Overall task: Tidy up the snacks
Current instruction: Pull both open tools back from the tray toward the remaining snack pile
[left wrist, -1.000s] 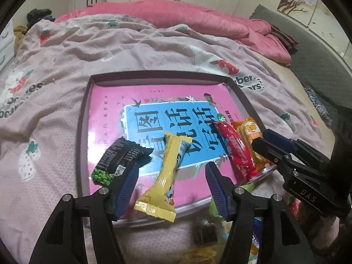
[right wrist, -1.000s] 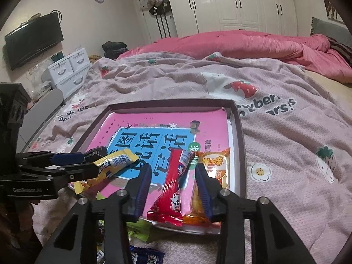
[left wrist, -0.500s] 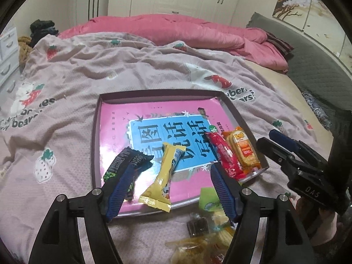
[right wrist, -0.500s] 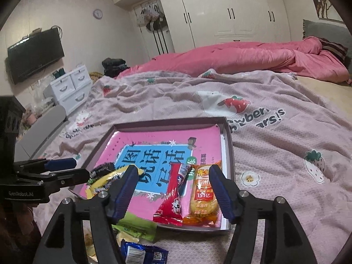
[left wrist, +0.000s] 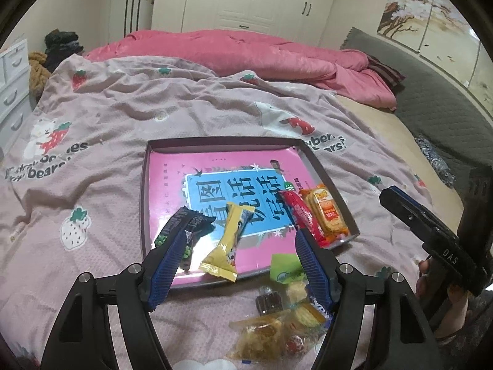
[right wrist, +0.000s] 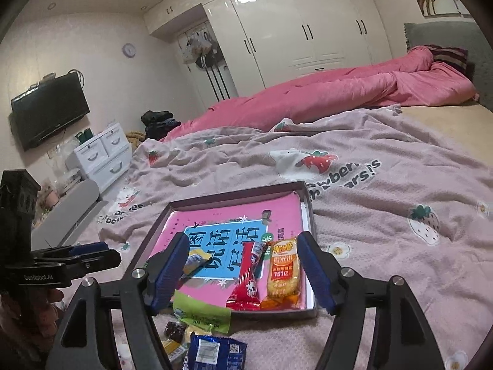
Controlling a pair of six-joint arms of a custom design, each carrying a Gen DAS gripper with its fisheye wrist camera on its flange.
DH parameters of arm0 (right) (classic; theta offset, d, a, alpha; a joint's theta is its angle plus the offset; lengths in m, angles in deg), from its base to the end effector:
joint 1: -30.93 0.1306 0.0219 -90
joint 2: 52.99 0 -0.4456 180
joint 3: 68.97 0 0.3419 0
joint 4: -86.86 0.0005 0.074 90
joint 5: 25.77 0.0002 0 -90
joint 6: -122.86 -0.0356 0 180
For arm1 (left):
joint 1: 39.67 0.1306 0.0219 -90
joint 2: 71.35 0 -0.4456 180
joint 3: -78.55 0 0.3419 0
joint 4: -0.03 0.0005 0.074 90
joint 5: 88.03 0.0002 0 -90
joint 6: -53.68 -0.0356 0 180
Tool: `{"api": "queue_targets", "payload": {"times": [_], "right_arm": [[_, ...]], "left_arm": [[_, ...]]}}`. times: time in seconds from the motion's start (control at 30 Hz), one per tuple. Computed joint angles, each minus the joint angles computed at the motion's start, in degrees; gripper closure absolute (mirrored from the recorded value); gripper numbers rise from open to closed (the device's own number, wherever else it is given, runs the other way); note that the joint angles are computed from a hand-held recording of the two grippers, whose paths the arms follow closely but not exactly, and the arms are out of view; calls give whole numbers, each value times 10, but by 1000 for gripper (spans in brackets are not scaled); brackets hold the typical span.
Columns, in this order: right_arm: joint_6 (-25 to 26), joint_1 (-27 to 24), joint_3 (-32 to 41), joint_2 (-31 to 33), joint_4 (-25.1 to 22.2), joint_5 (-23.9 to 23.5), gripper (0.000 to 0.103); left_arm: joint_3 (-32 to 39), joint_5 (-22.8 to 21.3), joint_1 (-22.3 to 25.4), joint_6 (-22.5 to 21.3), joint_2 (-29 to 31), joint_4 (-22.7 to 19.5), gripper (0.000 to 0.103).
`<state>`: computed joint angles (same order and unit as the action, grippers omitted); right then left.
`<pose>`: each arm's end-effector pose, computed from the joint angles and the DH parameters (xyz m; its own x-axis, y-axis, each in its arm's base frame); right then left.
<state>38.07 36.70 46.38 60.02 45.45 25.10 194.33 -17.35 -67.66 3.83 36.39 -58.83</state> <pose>0.6111 0.0838 0.4905 -0.5731 -0.1287 -0.8093 -0.6201 0.7138 0.3256 0.5033 -0.2548 0.5193 -0.6898 -0.3225 -0.6483 -0.2439 0.9465 -0.2113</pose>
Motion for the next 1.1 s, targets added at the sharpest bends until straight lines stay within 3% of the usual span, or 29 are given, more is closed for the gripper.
{"api": "queue_targets", "payload": {"times": [1.1], "right_arm": [[48,6,-77,-61,-10,17,31]], "left_arm": [[-37,1,-22,3,-36,-11,28]]}}
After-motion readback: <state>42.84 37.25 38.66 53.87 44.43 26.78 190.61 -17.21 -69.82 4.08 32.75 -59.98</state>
